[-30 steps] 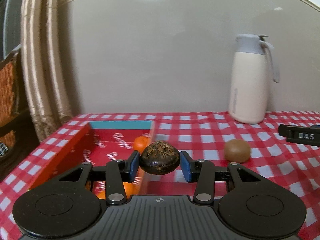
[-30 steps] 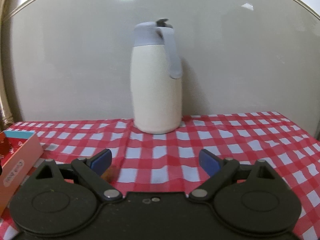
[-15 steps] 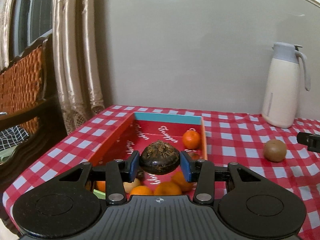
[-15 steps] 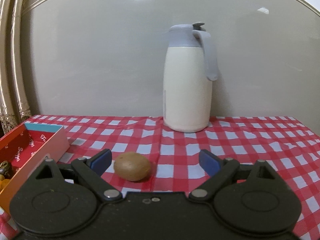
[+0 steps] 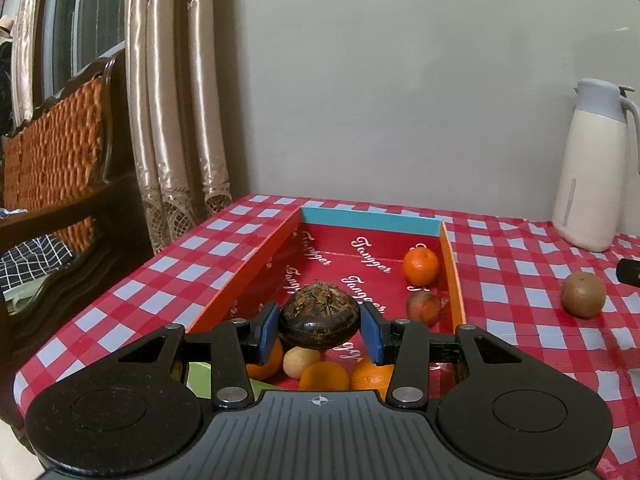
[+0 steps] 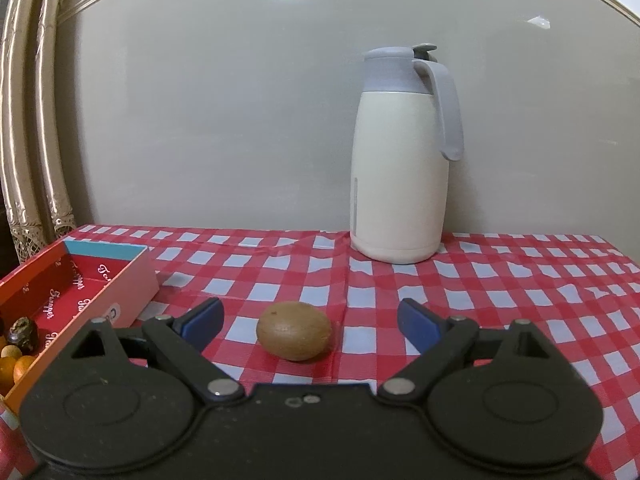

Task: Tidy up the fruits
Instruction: 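Carry the dark fruit into the box and open the left tool, then reach the right tool to the brown kiwi and grasp it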

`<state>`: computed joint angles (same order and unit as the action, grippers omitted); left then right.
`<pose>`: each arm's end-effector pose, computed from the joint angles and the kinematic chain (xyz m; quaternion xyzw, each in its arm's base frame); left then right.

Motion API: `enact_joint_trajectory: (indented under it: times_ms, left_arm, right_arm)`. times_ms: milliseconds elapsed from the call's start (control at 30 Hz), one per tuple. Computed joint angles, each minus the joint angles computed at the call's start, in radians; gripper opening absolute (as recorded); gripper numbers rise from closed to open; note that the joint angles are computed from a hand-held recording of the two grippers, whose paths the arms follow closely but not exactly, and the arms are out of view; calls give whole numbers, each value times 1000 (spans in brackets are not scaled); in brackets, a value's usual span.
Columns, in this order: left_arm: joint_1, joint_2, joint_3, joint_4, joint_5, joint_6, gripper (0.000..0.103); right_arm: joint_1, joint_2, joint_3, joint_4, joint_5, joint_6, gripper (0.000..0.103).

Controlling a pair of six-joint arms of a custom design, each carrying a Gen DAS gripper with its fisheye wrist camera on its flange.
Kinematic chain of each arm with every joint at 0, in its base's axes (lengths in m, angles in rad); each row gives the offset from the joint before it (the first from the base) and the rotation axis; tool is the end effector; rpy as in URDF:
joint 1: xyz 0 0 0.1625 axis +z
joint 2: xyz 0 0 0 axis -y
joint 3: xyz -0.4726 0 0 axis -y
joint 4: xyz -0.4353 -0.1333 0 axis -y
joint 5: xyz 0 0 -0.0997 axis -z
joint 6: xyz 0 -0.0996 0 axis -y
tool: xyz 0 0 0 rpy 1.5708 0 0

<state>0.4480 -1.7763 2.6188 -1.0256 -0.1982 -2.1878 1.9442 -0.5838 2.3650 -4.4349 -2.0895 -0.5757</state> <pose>-0.0732 -0.2914 0.1987 0.0472 0.7181 -0.5272 0.4518 0.2337 -0.3665 0.0448 0.2609 -0.7972 0.4734 0.2689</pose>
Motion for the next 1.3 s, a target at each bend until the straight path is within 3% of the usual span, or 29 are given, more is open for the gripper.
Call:
enact_joint_trajectory:
  times_ms: [200, 233, 267, 333, 533, 833, 1300]
  left_arm:
    - [10, 24, -7, 7, -4, -22, 45]
    - [8, 22, -5, 3, -3, -17, 52]
    - [7, 33, -9, 20, -3, -40, 66]
    - [-5, 72, -25, 108, -8, -142, 77]
    - [-19, 83, -33, 159, -13, -204, 77]
    - [-36, 86, -51, 330, -45, -385, 77]
    - [-24, 33, -50, 437, -79, -445, 77]
  right_arm:
    - [-5, -8, 7, -2, 6, -2, 94]
    - [-5, -10, 8, -3, 6, -2, 94]
    - [-5, -11, 9, -4, 7, -2, 94]
    - [-6, -12, 11, -6, 5, -3, 94]
    - [-5, -14, 13, -6, 3, 0, 94]
    - [-14, 4, 3, 11, 12, -15, 94]
    - [-23, 43, -50, 50, 4, -43, 93]
